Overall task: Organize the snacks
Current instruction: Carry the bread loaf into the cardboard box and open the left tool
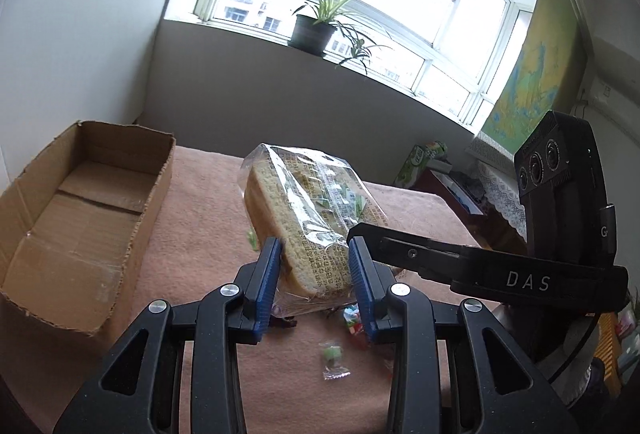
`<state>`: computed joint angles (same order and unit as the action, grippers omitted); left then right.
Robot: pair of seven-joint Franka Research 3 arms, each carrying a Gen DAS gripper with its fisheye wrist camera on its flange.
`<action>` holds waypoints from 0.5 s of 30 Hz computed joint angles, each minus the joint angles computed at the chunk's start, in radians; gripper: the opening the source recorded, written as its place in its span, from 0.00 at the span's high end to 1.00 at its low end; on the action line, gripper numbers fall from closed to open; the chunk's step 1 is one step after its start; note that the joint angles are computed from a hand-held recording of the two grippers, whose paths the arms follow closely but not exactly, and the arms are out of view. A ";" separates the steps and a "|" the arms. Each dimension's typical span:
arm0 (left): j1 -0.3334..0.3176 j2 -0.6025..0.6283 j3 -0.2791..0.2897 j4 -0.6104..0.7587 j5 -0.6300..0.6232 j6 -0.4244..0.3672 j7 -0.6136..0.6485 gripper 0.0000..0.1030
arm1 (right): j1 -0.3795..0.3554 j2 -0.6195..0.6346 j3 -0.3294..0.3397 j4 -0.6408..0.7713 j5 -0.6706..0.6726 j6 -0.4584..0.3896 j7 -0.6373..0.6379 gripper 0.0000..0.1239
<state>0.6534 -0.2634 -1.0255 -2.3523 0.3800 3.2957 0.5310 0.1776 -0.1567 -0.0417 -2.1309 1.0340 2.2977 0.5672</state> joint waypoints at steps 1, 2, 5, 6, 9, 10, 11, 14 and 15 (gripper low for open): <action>-0.028 -0.020 0.040 -0.023 -0.007 0.009 -0.008 0.68 | 0.009 0.003 0.010 0.005 0.000 0.004 0.002 0.65; -0.054 -0.047 0.077 -0.050 -0.017 0.015 -0.015 0.68 | 0.018 0.007 0.020 0.010 0.001 0.009 0.005 0.65; -0.057 -0.109 0.107 -0.102 -0.049 0.028 -0.031 0.68 | 0.047 0.025 0.047 0.026 -0.010 0.027 0.013 0.65; -0.055 -0.119 0.116 -0.112 -0.057 0.030 -0.032 0.68 | 0.058 0.034 0.055 0.032 -0.015 0.034 0.017 0.65; -0.069 -0.150 0.155 -0.159 -0.078 0.037 -0.036 0.68 | 0.085 0.062 0.077 0.050 -0.024 0.049 0.028 0.65; -0.075 -0.157 0.168 -0.173 -0.086 0.038 -0.037 0.68 | 0.093 0.072 0.083 0.056 -0.024 0.052 0.031 0.65; -0.089 -0.165 0.190 -0.192 -0.091 0.042 -0.037 0.68 | 0.100 0.083 0.088 0.063 -0.024 0.053 0.034 0.66; -0.088 -0.179 0.207 -0.216 -0.111 0.036 -0.038 0.70 | 0.115 0.117 0.102 0.090 -0.025 0.052 0.046 0.66; -0.085 -0.188 0.209 -0.224 -0.116 0.033 -0.041 0.70 | 0.119 0.127 0.106 0.097 -0.024 0.049 0.047 0.66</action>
